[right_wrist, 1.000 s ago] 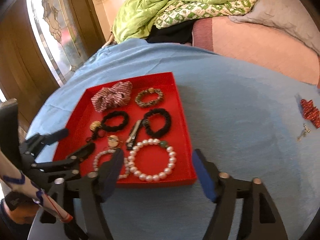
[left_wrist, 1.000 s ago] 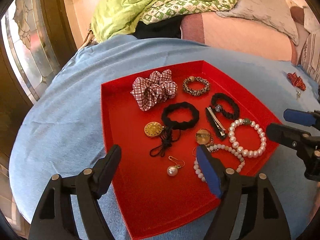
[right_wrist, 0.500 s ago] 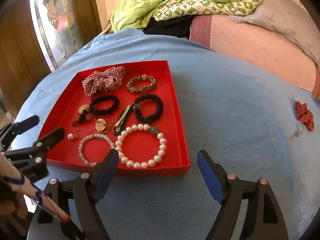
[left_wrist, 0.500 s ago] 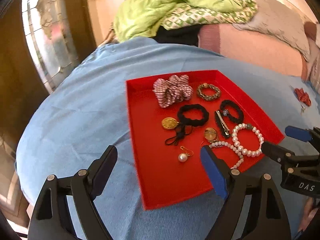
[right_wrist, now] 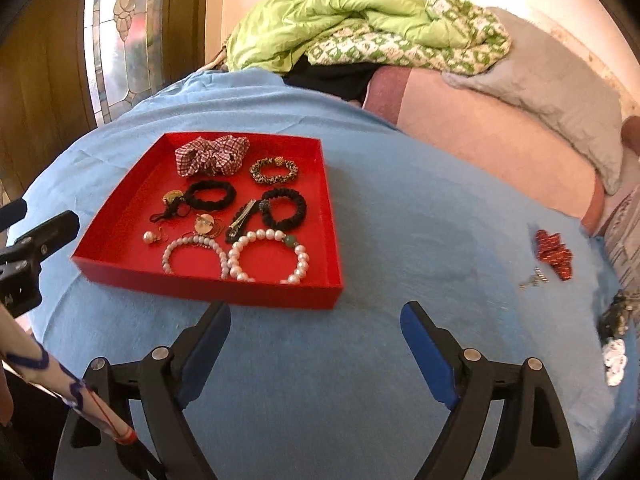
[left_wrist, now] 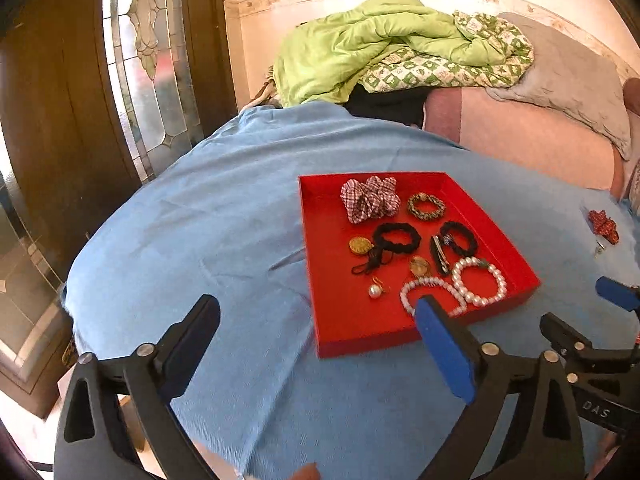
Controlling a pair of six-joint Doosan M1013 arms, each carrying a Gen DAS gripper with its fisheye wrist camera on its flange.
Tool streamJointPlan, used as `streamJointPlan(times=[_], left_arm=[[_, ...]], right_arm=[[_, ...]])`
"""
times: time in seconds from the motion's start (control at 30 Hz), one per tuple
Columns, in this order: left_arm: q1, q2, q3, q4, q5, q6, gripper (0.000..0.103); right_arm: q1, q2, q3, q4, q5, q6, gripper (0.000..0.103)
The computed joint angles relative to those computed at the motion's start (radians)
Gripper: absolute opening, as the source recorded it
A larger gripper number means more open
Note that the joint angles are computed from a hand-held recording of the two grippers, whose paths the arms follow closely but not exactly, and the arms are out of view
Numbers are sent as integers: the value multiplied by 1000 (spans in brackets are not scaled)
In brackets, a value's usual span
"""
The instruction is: Organize jewelry
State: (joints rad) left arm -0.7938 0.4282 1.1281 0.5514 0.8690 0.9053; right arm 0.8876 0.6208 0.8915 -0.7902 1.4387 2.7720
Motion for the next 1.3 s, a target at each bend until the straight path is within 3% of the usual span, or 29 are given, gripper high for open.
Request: streamJointPlan(times=[0.17, 0.3, 0.53, 0.63, 0.8, 1.03, 1.3], left_arm=[[-30, -25, 31, 25, 37, 13, 98], [-63, -60, 80, 65, 25, 36, 98], [-80, -106, 133, 2, 27, 115, 98], [-80, -113, 139, -14, 32, 125, 98], [-74, -123, 166, 14, -17, 44, 98], [-72, -112, 178, 61, -23, -36, 98], [-64, -72, 129, -70, 15, 102, 98]], right_arm=[[48, -16, 18, -79, 68, 32, 92], [95, -24, 27, -159, 131, 65, 93], [158, -44, 61, -226, 156, 124, 96], [161, -39, 56, -205, 167, 115, 96], [158, -38, 57, -186, 164, 119, 96], [143, -49, 81, -131, 132, 152, 96], [127, -50, 91, -94, 109, 157, 96]])
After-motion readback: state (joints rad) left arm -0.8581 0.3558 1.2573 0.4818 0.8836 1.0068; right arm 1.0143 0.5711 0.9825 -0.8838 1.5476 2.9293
